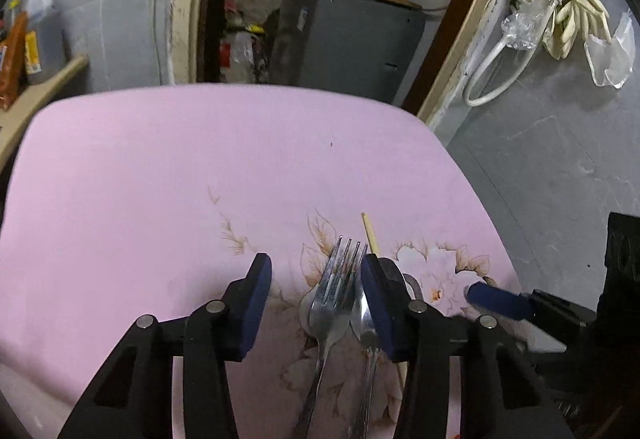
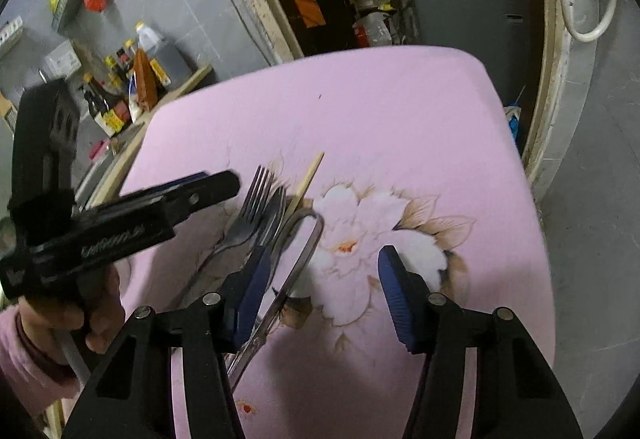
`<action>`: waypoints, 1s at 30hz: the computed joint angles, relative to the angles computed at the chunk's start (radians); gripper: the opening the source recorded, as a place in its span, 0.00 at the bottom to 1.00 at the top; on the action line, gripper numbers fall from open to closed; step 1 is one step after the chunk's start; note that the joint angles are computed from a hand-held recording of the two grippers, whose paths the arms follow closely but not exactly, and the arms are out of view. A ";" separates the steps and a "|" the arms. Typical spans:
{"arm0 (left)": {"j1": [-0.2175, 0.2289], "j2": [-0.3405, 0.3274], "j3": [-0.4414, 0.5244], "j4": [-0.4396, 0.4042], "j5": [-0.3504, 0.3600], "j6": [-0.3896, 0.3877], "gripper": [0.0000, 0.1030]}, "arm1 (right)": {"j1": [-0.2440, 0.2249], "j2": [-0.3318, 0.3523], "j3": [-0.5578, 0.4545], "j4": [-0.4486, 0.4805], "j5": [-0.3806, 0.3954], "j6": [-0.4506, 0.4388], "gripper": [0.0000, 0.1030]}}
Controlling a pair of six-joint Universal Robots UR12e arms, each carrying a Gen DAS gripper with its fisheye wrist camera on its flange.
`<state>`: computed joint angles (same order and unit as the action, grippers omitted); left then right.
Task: Organize utensils
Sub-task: 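Grasp a steel fork and spoon with the left tool while the right grasps the looped utensil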
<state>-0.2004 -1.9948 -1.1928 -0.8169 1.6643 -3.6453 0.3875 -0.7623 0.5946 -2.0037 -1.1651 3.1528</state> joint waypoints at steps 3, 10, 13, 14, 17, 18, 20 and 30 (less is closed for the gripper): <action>0.010 -0.007 0.004 -0.011 -0.043 0.000 0.38 | 0.010 0.009 -0.017 0.020 -0.023 -0.006 0.43; 0.025 -0.015 -0.002 0.000 -0.114 -0.014 0.36 | 0.026 0.021 -0.049 0.052 -0.039 -0.027 0.43; 0.026 -0.017 -0.001 0.004 -0.123 -0.008 0.35 | 0.031 0.023 -0.057 0.059 -0.052 -0.035 0.43; 0.027 -0.018 -0.001 0.005 -0.125 -0.006 0.35 | 0.032 0.022 -0.056 0.061 -0.058 -0.039 0.43; 0.029 -0.021 0.003 0.008 -0.140 -0.006 0.33 | 0.042 0.038 -0.093 0.086 -0.100 -0.057 0.43; 0.031 -0.023 0.005 0.008 -0.145 -0.006 0.31 | 0.045 0.042 -0.104 0.097 -0.119 -0.072 0.43; 0.033 -0.026 0.009 0.002 -0.155 -0.005 0.29 | 0.048 0.045 -0.118 0.115 -0.143 -0.083 0.42; 0.038 -0.036 0.035 -0.040 -0.217 0.049 0.25 | 0.046 0.041 -0.148 0.187 -0.186 -0.097 0.36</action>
